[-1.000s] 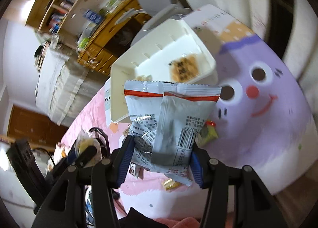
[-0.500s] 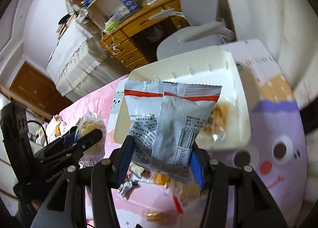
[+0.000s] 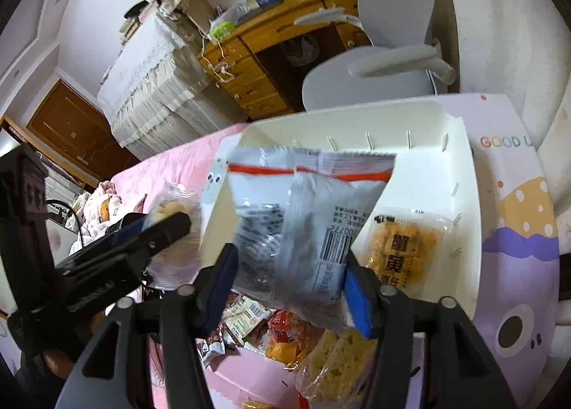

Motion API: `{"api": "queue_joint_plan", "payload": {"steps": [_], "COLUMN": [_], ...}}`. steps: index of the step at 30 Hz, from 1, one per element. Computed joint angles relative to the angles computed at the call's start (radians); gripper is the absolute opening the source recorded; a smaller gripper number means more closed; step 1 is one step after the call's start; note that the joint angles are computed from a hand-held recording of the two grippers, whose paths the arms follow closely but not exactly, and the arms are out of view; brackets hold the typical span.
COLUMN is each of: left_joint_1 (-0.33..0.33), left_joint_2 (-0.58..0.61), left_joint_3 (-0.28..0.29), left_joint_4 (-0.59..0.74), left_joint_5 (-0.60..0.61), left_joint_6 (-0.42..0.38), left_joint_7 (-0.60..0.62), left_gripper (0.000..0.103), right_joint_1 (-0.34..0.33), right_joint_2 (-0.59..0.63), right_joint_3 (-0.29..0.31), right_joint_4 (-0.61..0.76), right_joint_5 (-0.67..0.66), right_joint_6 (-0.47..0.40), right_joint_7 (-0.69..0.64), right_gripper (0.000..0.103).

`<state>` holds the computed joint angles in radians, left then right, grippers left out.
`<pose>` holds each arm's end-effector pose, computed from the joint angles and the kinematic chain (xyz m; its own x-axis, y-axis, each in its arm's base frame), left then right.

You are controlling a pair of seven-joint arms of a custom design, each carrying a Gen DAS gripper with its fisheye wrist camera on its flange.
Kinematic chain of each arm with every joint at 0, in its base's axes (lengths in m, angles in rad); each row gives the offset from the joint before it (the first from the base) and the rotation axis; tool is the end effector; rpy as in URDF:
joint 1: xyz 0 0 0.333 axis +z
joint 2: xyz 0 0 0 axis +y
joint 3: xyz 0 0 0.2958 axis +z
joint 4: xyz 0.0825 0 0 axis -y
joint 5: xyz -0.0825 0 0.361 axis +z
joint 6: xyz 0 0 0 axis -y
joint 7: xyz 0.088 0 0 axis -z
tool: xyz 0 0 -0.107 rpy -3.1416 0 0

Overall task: Organize snacks
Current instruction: 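Lift both packets into the white tray and open both tools, then move both tools back toward the remaining snacks beside the tray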

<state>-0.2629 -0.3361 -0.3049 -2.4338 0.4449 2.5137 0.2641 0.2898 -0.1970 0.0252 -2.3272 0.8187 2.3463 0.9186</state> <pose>0.3825 -0.2543 0.4586 0.3646 -0.9176 0.1582 -0.7621 -0.3917 -0.5156 0.4569 0.1605 0.4358 0.4676 -0.7476 -0.4717 -0.8697 -0.2938 -0.3966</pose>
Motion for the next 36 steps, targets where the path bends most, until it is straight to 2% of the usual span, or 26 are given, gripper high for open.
{"api": "queue_joint_plan", "payload": {"steps": [3, 12, 22, 29, 36], "left_joint_1": [-0.008, -0.061, -0.163, -0.275, -0.370], "left_joint_2": [-0.012, -0.111, -0.325, -0.426, -0.461], "left_joint_3": [0.000, 0.008, 0.005, -0.001, -0.016], "left_joint_4": [-0.007, -0.092, -0.257, -0.355, -0.428], "left_joint_5": [-0.008, -0.099, -0.218, -0.315, -0.385], "left_joint_6": [-0.018, -0.043, -0.100, -0.131, -0.099], "left_joint_7": [0.010, 0.043, 0.083, 0.096, 0.068], "left_gripper": [0.077, 0.077, 0.077, 0.077, 0.077], "right_joint_1": [-0.003, 0.003, 0.026, 0.035, 0.051], "right_joint_2": [0.006, -0.069, -0.314, -0.502, -0.676], "right_joint_3": [0.000, 0.007, 0.015, 0.020, 0.037], "right_joint_4": [-0.001, -0.079, -0.316, -0.475, -0.619], "right_joint_5": [-0.002, -0.040, -0.089, -0.137, -0.202], "right_joint_6": [-0.011, 0.006, 0.105, 0.109, 0.089], "right_joint_7": [0.028, 0.086, 0.202, 0.328, 0.460], "right_gripper": [0.071, 0.071, 0.071, 0.071, 0.071]}}
